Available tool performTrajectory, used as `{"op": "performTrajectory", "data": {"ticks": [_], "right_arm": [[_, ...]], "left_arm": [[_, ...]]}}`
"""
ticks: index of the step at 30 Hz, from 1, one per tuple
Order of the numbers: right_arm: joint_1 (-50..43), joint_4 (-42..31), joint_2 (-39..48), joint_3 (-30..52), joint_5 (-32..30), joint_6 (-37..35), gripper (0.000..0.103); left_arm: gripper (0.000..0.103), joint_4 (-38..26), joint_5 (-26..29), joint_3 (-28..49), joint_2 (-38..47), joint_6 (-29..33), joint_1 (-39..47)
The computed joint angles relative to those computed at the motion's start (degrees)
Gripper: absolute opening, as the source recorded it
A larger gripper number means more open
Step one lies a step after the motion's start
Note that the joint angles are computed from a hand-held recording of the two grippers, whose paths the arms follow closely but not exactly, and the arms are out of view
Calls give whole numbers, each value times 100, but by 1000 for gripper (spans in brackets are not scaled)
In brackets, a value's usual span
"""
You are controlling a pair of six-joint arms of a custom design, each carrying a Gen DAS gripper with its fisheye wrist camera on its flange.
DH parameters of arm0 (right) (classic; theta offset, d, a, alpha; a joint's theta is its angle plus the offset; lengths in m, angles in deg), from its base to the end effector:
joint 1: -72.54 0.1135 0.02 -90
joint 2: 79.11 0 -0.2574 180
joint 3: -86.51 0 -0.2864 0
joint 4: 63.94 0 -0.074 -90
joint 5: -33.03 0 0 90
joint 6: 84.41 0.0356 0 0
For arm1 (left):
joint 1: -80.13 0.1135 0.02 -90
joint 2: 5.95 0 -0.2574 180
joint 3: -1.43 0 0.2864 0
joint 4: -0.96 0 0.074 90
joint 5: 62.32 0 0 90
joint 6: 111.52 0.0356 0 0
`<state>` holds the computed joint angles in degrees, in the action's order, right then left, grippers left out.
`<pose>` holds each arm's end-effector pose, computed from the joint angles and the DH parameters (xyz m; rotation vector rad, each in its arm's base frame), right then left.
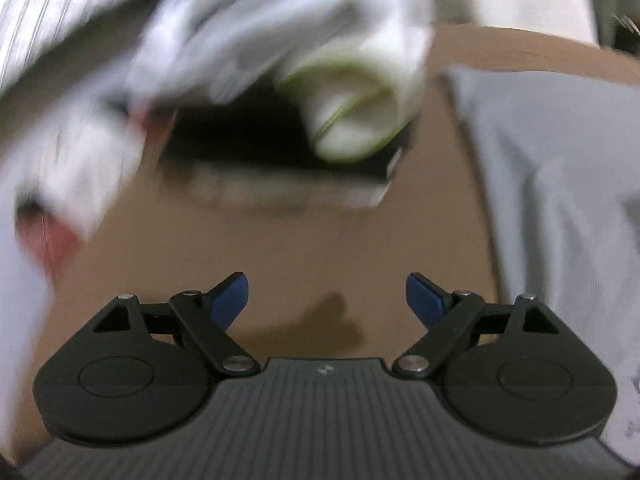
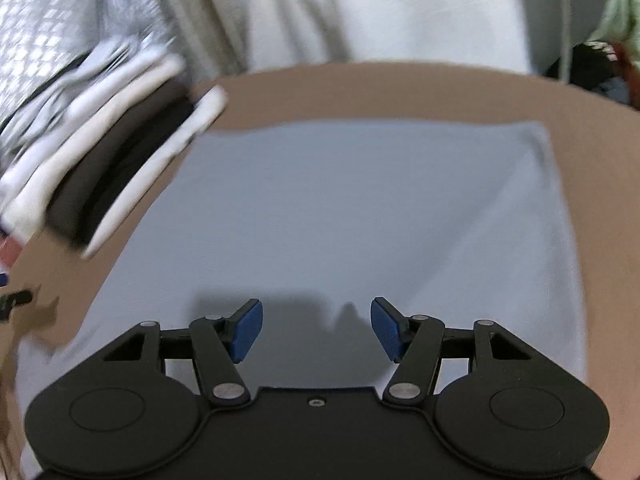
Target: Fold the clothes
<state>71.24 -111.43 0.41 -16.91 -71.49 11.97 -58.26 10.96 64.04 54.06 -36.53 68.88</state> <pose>0.3284 0.0015 0.2683 0.0519 2.4432 0.3496 0.2344 -0.0362 0.2592 -0.1925 2.5002 0.1879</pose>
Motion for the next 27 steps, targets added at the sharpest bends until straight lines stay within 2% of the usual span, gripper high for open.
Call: {"op": "performTrajectory", "data": {"ticks": [2, 5, 7, 9, 10, 13, 16, 17, 18, 19, 21, 23, 25, 27], "right_arm": [[243, -27, -383, -408, -87, 109, 65], [688, -10, -1200, -1108, -567, 690, 65], [1125, 54, -1781, -1539, -807, 1195, 65], [1675, 243, -2242, -1904, -910, 1622, 65], [1990, 363, -2402, -2049, -903, 1790, 65], [3194, 593, -2583, -2263, -509, 1986, 65], [4427, 1085, -2135, -2230, 320, 1758, 65], [4773, 1278, -1917, -2193, 594, 1693, 65], [5072, 1474, -1675, -2149, 857, 1673, 65], [5302, 1635, -1411, -2072, 1076, 1664, 65], [5568, 1801, -960, -1896, 1424, 1827, 65], [5698, 1901, -910, -1955, 1438, 2046, 65], [5793, 1991, -1011, -2113, 1317, 2222, 65], [5908, 2049, -1123, -2277, 1156, 2233, 66]], "left_arm": [[86, -397, 368, -412, -561, -618, 632], [89, -832, -430, -1025, -1239, -1497, 752], [89, -975, 125, -1294, -1610, -1565, 1188], [91, -745, 1541, -1465, -1774, -1383, 2078], [98, -694, 1936, -1552, -1846, -1365, 2350], [103, -413, 1712, -1918, -2195, -1621, 2191], [103, -258, 1207, -1968, -2185, -1788, 1559], [102, -108, 1231, -2073, -2281, -1734, 1468], [91, 70, 1285, -2192, -2378, -1672, 1392], [48, 251, 1340, -2311, -2471, -1608, 1319], [4, -57, 325, -2184, -2486, -1687, 654], [3, -349, -585, -2116, -2685, -1817, 31], [3, -811, -1530, -2066, -3197, -2244, -457], [3, -885, -1419, -2080, -3575, -2313, -220]]}}
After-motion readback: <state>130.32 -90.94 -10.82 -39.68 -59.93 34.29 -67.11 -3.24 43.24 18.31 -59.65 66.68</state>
